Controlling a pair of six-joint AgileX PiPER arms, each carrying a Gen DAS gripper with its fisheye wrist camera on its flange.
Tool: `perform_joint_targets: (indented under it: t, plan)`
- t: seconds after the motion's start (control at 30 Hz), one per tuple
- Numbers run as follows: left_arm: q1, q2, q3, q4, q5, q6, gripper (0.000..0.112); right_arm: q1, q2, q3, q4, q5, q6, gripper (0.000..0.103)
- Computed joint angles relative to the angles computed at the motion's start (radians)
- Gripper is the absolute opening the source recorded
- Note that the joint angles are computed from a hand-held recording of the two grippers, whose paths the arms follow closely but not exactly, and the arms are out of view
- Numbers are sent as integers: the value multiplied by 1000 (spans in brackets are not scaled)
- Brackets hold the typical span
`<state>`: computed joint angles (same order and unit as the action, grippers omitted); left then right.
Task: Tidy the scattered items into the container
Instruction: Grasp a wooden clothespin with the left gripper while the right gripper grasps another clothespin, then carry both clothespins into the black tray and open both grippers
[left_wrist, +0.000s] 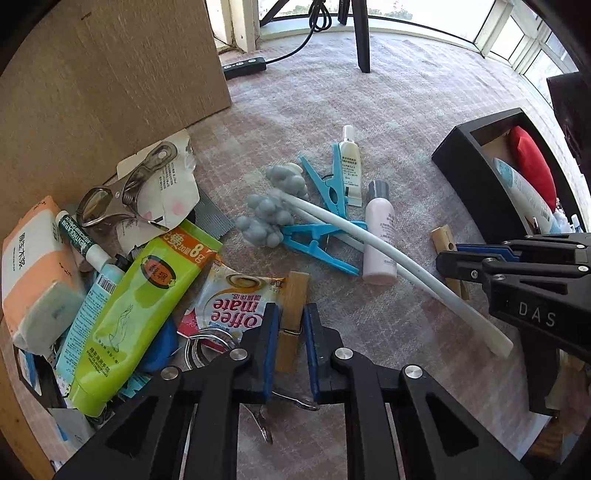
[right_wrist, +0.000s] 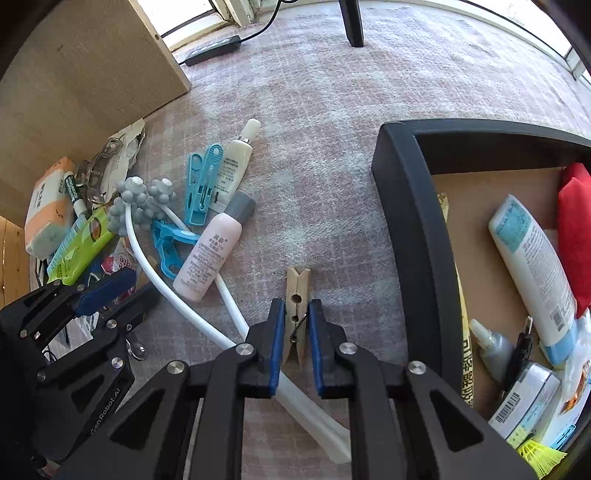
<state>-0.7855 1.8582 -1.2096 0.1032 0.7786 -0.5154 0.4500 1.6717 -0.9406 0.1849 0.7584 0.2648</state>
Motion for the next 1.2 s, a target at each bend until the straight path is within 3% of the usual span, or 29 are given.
perform_joint_targets:
  t: [0.17,0.37,0.53,0.63,0.77,1.0,1.2]
  plan:
    - [35,-24,8,-94,-11,47,12,-52,-39,46,65,-15,-79,13]
    - [1,-75,-3,-75,11,-3,12,-119,-101,68,125,1,-165,13]
    - [60,-97,7,-125,12,53,12,-153,-145,43,117,29,-195,13]
    - [11,-198,70,-83,34,-21,12,-174,-222,85,137,48,-229,13]
    - [-47,-186,0,-43,69,-87,12,-199,-293,110,128,56,-255,13]
    - [-185,-113,-194,1,121,-183,12,-439,-437,134,121,162,-416,13]
    - [-303,43,-446,-4,169,-234,12,-767,-515,146,148,240,-628,13]
